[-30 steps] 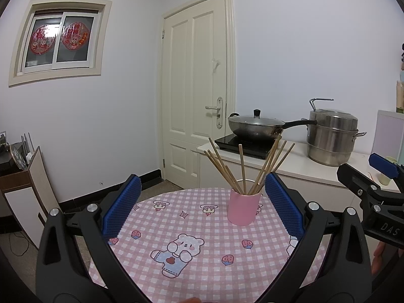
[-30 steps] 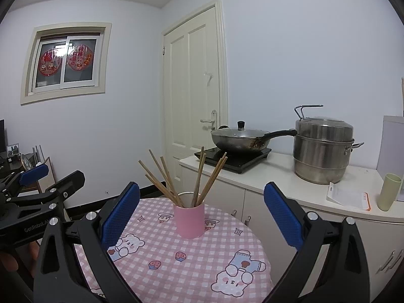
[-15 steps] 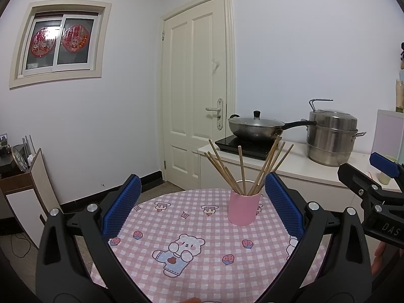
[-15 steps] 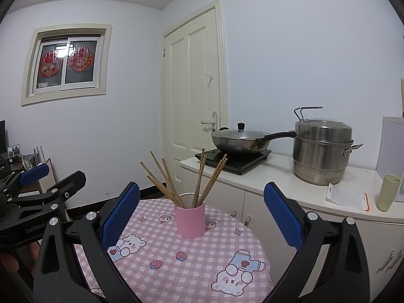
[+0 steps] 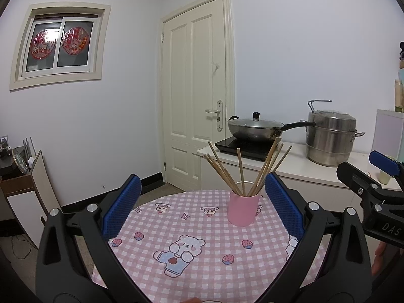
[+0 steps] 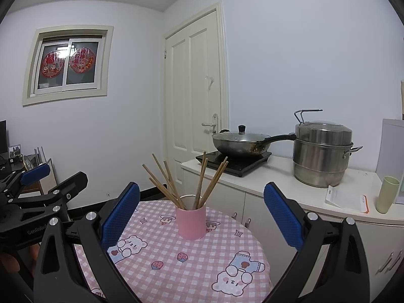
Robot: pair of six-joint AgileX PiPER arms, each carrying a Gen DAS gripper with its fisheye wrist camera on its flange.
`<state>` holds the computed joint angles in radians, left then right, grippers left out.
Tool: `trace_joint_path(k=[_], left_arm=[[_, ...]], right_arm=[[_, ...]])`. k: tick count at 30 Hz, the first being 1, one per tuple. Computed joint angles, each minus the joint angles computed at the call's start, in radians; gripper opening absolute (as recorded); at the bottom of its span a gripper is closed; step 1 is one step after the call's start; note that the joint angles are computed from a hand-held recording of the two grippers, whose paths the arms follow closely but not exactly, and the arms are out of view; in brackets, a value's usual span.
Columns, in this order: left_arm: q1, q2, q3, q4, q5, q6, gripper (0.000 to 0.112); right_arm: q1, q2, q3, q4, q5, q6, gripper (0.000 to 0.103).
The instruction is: Organize utensils
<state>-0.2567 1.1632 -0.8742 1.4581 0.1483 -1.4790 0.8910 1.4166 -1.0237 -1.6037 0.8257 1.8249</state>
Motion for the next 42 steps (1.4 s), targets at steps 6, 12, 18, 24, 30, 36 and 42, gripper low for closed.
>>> trace_joint_path(k=[6, 12, 18, 24, 30, 36, 42], left_arm=[[0.001, -0.01, 0.0, -0.031, 0.0, 0.028, 0.097], [0.003, -0.013, 0.005, -0.015, -0.005, 0.015, 0.097], [0.002, -0.016, 0.008, -0.005, -0.004, 0.005, 0.097], [0.002, -0.018, 0.008, -0.027, -0.003, 0.025, 0.097], [0.006, -0.021, 0.011, -0.022, -0.008, 0.024, 0.097], [0.008, -0.023, 0.011, -0.033, -0.008, 0.035, 0.097], [0.003, -0.023, 0.012, -0.025, -0.001, 0.026, 0.097]], right_arm=[[0.009, -0.007, 0.0, 0.002, 0.008, -0.009, 0.095], [0.014, -0.008, 0.001, 0.003, 0.015, -0.011, 0.095], [0.015, -0.009, 0.001, 0.005, 0.016, -0.014, 0.095], [0.011, -0.009, -0.002, 0.007, 0.011, -0.018, 0.095], [0.012, -0.01, -0.001, 0.007, 0.012, -0.018, 0.095], [0.016, -0.008, -0.004, 0.012, 0.015, -0.024, 0.095], [0.016, -0.008, -0.005, 0.014, 0.015, -0.022, 0.095]])
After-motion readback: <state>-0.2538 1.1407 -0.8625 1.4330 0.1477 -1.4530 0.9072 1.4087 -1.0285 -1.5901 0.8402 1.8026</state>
